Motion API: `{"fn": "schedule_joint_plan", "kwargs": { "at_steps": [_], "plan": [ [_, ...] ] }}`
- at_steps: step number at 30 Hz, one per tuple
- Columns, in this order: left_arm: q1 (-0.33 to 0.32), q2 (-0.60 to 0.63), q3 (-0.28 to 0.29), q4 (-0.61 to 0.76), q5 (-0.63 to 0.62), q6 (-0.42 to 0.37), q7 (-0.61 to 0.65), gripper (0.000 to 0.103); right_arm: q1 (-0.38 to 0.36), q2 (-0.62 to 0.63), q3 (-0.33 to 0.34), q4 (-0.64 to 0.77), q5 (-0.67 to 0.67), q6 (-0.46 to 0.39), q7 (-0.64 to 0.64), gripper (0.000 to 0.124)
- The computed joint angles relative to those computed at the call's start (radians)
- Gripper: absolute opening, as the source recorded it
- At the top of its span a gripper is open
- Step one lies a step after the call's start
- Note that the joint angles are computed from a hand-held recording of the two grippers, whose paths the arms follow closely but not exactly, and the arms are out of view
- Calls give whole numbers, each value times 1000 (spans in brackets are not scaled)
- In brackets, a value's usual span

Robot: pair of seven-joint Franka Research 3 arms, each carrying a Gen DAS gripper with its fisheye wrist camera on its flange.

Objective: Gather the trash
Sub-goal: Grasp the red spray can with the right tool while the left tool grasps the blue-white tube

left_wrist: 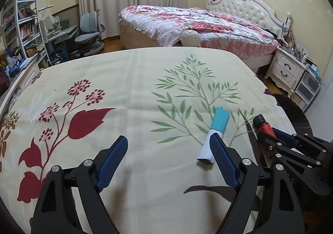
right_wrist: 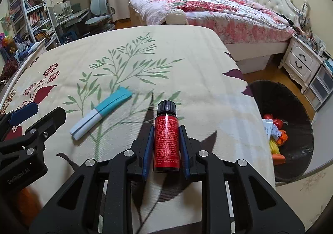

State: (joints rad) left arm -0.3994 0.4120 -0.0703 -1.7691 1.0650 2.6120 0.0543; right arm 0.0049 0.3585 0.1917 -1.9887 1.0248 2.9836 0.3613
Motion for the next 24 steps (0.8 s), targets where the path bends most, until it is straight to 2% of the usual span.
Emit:
{"fn": "schedule_joint_plan", "kwargs": {
  "at_steps": [2,4,6,10,13,19,24],
  "plan": [
    [11,23,-13,27,-31,27,42,81,-8,3,-6,4,0,1,2,23],
    [9,53,-19,63,-67,25,94,75,-19,6,-11,7,1,-4,5,23],
    [10,91,-30,110,-128,9,178,64,-30,8,-12,11,6,-11,5,23],
    [1,139,-30,170,-227,-14,300,55,-42,8,-10,11,23,-22,-15,23],
    [-20,148,-8,184,-244,-20,323,50,-46,8,-6,11,42,-20,-40,23],
    [-52,150,21,188,-224,-25,322,25,-43,6,-9,11,74,-26,-71,23],
    [-62,151,27,190,-206,-28,313,18,-36,4,-15,10,87,-24,-86,23]
  ]
}}
